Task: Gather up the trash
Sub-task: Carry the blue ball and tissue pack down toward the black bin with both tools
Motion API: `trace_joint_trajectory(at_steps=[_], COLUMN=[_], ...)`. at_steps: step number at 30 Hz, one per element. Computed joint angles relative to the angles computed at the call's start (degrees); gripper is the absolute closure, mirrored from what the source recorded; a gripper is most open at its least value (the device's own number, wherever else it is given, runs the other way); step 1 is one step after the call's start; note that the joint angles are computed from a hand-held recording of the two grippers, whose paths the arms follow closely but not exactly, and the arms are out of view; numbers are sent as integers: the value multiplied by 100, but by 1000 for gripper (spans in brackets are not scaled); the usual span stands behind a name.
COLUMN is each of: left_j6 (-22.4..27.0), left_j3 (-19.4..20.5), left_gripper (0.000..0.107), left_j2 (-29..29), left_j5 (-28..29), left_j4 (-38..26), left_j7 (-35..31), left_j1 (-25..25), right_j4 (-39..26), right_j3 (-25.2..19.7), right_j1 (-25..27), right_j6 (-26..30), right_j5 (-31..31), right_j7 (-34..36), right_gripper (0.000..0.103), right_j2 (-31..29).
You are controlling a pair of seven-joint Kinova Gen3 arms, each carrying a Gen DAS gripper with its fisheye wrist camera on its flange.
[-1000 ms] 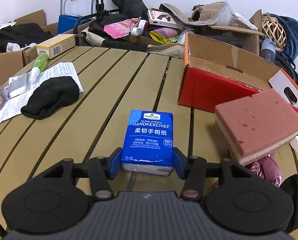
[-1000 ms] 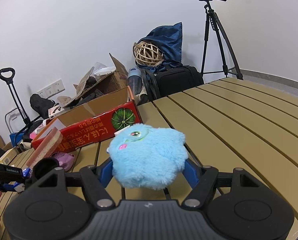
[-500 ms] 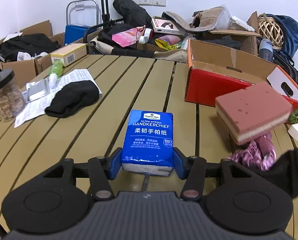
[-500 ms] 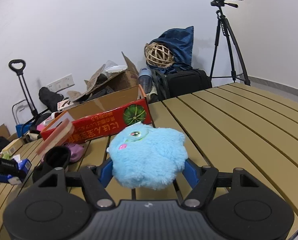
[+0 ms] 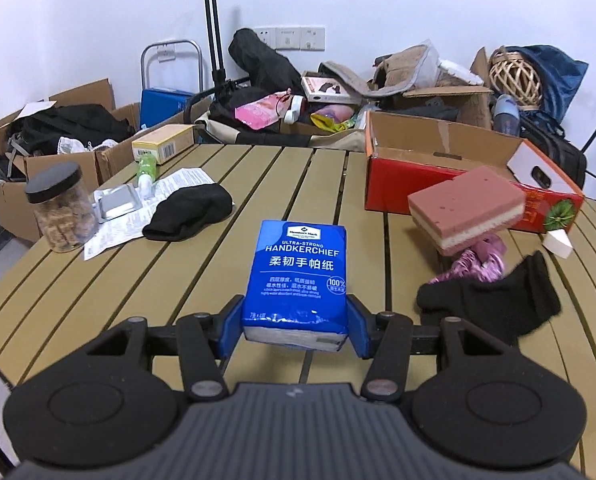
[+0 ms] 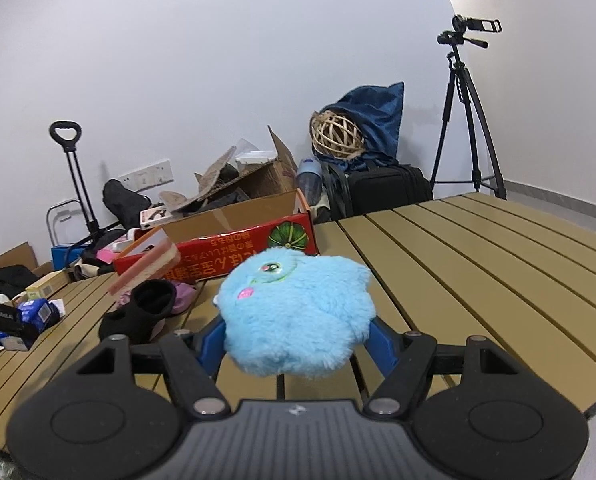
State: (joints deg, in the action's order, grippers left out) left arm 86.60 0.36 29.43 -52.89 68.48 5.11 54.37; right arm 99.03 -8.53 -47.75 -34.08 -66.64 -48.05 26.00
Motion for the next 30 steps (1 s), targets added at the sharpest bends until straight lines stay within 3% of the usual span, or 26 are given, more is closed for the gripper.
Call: trace_joint_trajectory(at_steps=[19,30], left_j6=[393,632], left_j3=[454,674], left_gripper=[54,54], left_j2=[-243,-187], left_j5=[-177,-227], left_j4=[556,769], left_j7=[1015,1579], left_j1=[914,1487], right_j4=[1392,2116], right_j3=[-220,-410], right_j1=[-311,-569], right_j6=[-619,-870], right_j5=[730,544], right_j7=[-823,-796], right_gripper=[33,33], right_j2=[-550,-853])
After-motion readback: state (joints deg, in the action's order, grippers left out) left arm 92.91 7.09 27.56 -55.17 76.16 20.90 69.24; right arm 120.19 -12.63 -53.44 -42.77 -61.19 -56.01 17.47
